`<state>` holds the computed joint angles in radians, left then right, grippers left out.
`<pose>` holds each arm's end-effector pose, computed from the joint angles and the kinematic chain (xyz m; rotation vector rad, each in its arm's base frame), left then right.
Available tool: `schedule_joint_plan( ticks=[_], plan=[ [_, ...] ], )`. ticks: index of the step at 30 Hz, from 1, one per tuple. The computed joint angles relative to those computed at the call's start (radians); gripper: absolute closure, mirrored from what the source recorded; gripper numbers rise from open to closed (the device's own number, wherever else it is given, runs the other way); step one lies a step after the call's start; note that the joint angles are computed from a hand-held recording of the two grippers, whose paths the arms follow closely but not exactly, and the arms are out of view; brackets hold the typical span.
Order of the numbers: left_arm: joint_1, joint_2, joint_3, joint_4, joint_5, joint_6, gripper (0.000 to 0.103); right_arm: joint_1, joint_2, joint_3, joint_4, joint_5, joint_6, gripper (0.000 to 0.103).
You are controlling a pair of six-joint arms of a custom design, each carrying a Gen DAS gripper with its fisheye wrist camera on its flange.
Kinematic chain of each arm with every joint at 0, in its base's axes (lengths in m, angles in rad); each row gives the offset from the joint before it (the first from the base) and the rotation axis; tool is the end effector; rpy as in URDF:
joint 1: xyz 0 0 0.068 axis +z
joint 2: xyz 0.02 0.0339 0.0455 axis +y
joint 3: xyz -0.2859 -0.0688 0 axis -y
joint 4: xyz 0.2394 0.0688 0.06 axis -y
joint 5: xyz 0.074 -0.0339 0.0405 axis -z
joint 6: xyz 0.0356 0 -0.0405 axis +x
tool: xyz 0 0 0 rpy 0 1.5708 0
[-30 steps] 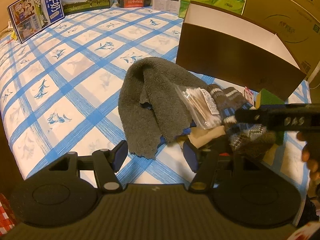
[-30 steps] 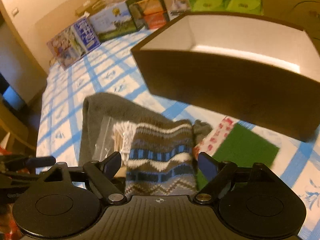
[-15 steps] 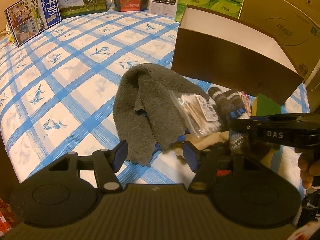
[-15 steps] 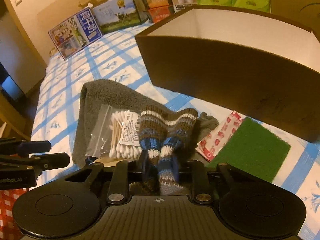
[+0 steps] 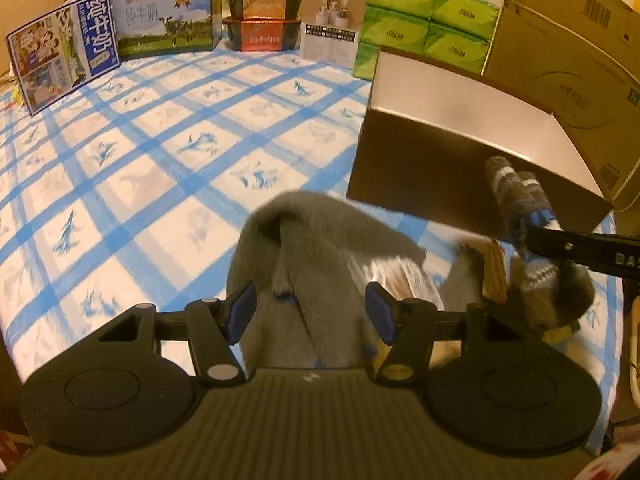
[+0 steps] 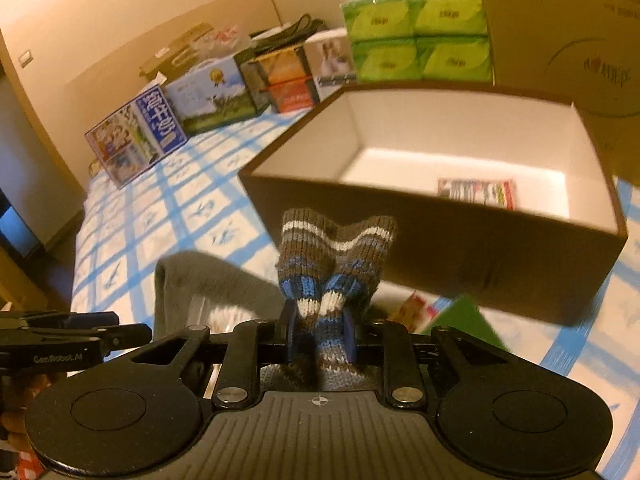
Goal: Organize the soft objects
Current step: 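Lift the sock with the right gripper while the left gripper grasps the grey fleece cloth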
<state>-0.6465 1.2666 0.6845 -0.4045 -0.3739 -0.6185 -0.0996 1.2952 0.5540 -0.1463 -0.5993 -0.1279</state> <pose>0.1886 -0.1260 0.2154 -0.1053 2.4587 -0.0619 0.2255 -0.0024 0.1911 -0.2892 2.3284 0.6218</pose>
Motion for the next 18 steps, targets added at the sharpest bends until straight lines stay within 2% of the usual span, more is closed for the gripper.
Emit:
schedule_joint_plan(
  ticks=[9, 10, 11, 13, 14, 15, 18],
  plan=[
    [0.151, 0.180, 0.051, 0.172, 0.094, 0.087, 0.048, 0.004, 0.032, 0.031, 0.028, 0.007, 0.009, 0.080],
    [0.161, 0.194, 0.053, 0.184, 0.103, 0.086, 0.051, 0.000, 0.033, 0.030, 0.027, 0.005, 0.004, 0.079],
    [0.170, 0.208, 0.057, 0.191, 0.113, 0.085, 0.063, -0.004, 0.037, 0.035, 0.021, 0.003, -0.002, 0.079],
    [0.180, 0.222, 0.053, 0.208, 0.119, 0.079, 0.077, -0.015, 0.039, 0.034, 0.014, -0.002, -0.009, 0.079],
    [0.184, 0.223, 0.050, 0.214, 0.126, 0.080, 0.092, -0.021, 0.041, 0.037, 0.009, -0.005, -0.011, 0.079],
    [0.185, 0.214, 0.040, 0.220, 0.127, 0.082, 0.099, -0.026, 0.039, 0.036, 0.006, -0.007, -0.012, 0.079],
    [0.181, 0.149, 0.014, 0.212, 0.110, 0.074, 0.100, -0.042, 0.021, 0.038, -0.013, -0.017, -0.023, 0.079]
  ],
)
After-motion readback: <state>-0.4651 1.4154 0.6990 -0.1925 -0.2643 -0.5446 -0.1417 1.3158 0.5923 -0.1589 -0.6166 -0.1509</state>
